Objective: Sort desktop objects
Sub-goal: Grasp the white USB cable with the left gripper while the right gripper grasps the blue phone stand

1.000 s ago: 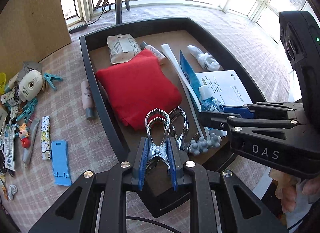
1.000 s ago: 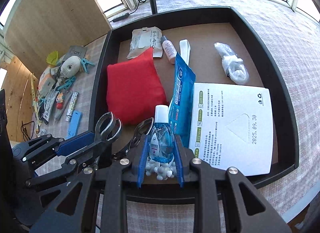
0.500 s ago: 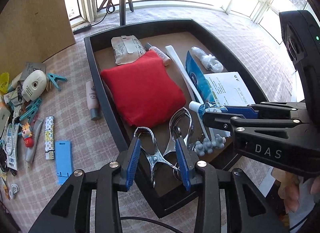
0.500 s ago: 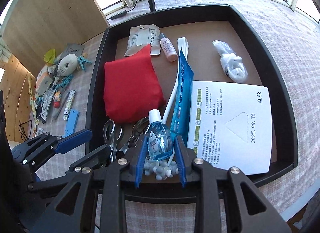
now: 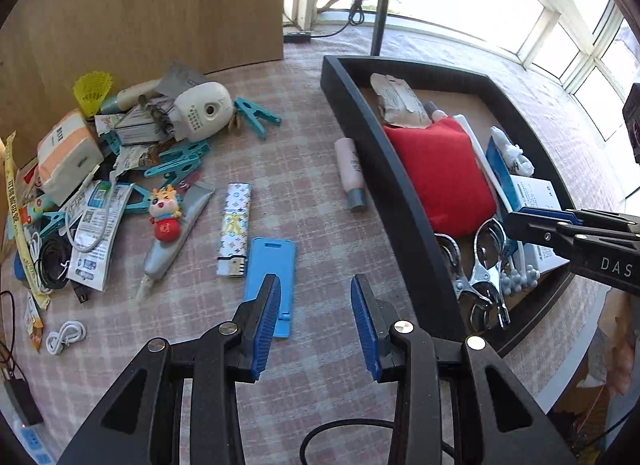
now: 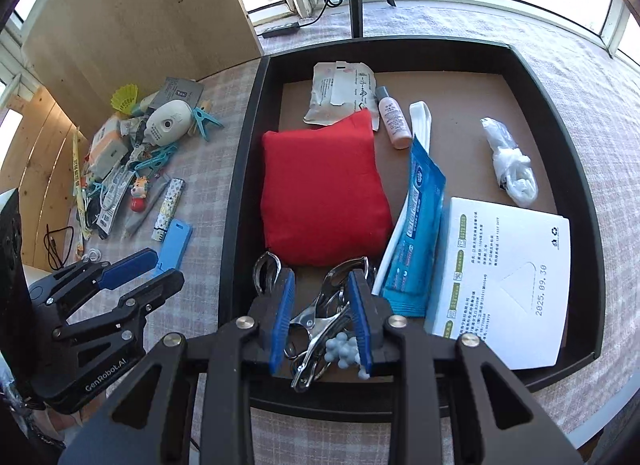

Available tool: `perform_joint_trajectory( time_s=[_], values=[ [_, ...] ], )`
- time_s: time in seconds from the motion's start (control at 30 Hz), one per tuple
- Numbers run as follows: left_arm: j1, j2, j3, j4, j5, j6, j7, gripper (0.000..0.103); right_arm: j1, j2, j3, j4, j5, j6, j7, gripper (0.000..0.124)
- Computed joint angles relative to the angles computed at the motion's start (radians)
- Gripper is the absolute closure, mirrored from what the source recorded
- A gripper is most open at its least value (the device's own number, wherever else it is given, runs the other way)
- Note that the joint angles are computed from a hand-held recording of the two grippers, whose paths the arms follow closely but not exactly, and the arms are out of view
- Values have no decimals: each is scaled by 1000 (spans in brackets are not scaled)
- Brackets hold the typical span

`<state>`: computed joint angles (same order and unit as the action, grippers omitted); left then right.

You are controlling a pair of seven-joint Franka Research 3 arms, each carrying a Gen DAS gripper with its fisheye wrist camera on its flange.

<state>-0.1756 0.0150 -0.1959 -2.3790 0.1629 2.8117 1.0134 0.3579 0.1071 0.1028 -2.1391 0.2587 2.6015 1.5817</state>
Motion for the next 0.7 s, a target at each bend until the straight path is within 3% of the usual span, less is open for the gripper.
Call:
perform_joint_trajectory(
  time_s=[0.27,0.5,0.63,0.7],
  values=[
    [90,-166,83,-195,30,-4,50,68,54,35,28,76,-41,-31,30,93],
    [148,-219,149,-286,17,-24,271,66,130,149,52,206,-72,-90,107,76],
    [168,-226,188,-315,-13,-13,437,50,182,244,38,305,-100,-137,203,74],
    [179,-216,208,-316,-37,-13,518,50,209,288,27,355,-133,-162,255,72]
  ],
)
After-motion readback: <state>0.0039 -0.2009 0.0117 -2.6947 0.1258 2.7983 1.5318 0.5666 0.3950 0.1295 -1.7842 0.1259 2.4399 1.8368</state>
